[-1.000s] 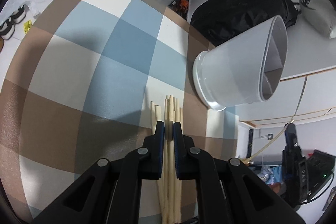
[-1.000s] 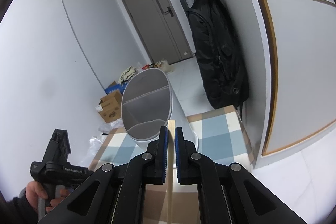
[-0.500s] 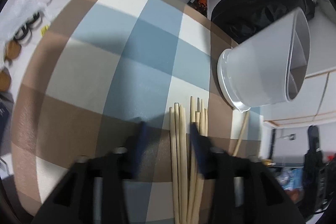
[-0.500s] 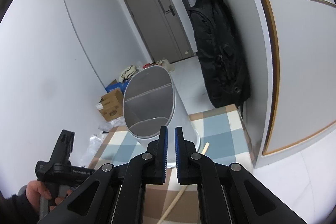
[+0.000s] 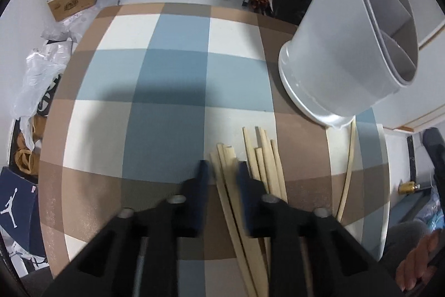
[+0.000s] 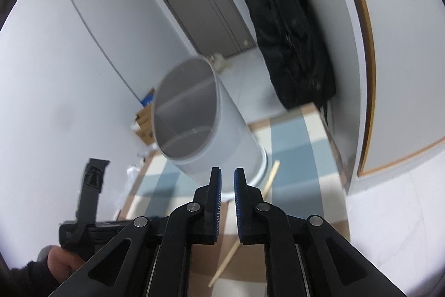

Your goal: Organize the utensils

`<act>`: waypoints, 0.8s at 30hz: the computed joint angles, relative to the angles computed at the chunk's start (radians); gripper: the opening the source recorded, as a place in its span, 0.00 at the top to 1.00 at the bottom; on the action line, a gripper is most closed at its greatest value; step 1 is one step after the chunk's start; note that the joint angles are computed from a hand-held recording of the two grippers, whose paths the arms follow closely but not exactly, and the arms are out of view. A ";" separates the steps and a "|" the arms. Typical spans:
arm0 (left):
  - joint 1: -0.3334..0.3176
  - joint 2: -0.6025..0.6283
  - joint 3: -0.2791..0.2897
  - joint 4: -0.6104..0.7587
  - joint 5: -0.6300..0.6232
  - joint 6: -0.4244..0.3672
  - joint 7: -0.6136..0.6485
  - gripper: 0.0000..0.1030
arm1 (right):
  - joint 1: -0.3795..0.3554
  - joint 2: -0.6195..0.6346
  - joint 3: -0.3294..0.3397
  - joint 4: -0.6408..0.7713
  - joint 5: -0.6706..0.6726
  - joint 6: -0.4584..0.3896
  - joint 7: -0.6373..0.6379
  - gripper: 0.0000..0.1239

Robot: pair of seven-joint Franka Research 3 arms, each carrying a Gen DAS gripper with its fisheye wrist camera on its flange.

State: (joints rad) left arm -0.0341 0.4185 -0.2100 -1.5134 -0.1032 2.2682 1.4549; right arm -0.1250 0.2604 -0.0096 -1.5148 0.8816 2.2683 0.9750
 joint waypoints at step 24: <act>0.120 0.030 -0.038 0.032 -0.328 0.026 0.057 0.98 | 0.111 0.114 -0.009 0.076 -0.495 -0.025 0.161 0.95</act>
